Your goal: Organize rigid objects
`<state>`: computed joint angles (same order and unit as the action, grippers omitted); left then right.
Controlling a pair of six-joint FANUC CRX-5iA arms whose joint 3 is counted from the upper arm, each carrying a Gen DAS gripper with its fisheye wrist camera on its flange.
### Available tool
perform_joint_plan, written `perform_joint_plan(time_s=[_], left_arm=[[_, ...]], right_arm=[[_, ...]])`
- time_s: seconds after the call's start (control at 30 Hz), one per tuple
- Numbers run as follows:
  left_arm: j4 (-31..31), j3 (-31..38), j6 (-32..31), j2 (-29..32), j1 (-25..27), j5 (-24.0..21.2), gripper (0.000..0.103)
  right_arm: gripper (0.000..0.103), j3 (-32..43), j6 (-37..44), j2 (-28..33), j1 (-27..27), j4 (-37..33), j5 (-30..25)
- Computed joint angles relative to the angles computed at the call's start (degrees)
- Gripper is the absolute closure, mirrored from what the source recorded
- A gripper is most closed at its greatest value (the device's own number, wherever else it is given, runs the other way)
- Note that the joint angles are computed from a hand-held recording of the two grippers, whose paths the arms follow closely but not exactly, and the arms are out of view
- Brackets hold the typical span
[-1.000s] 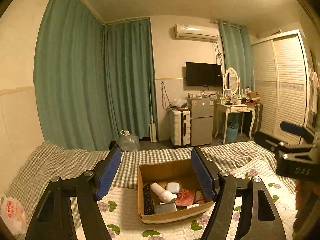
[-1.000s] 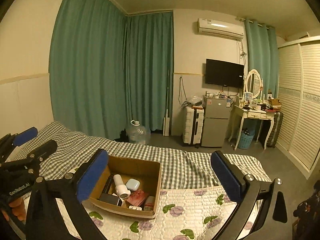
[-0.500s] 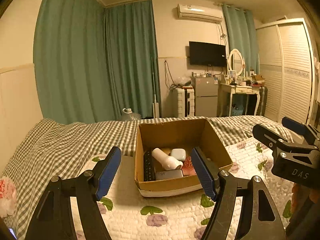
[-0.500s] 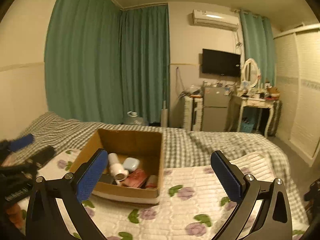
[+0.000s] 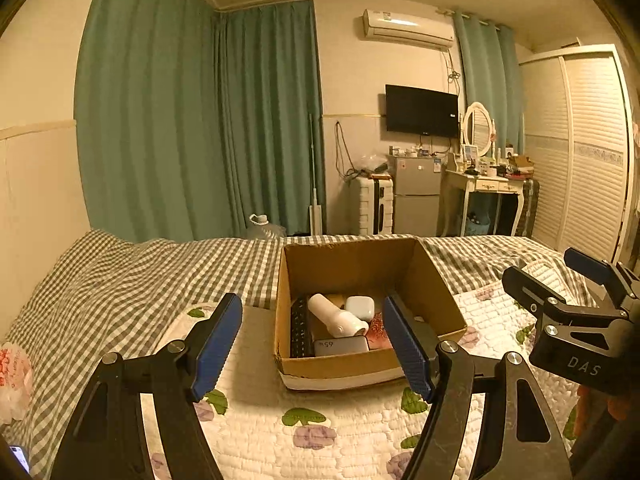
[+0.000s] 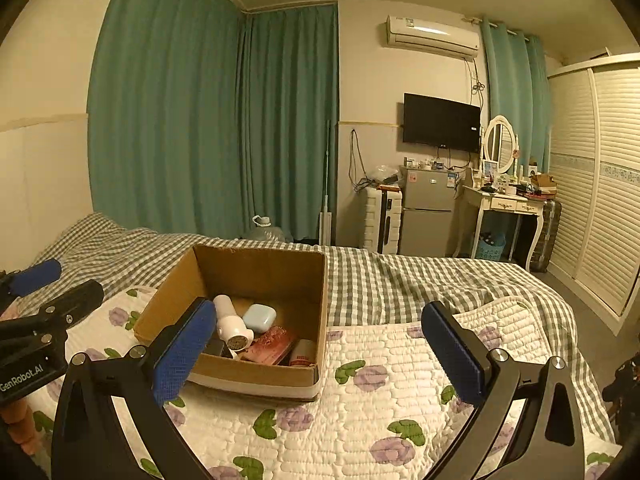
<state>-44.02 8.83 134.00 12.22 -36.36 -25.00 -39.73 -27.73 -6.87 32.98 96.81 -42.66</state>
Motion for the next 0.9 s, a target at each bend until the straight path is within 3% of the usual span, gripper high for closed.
perform_joint_plan(time_s=[0.9], left_arm=[[1.09, -0.05, -1.14, 0.04, 0.14, -0.44, 0.028]], right_arm=[[0.000, 0.23, 0.05, 0.19, -0.02, -0.78, 0.53]])
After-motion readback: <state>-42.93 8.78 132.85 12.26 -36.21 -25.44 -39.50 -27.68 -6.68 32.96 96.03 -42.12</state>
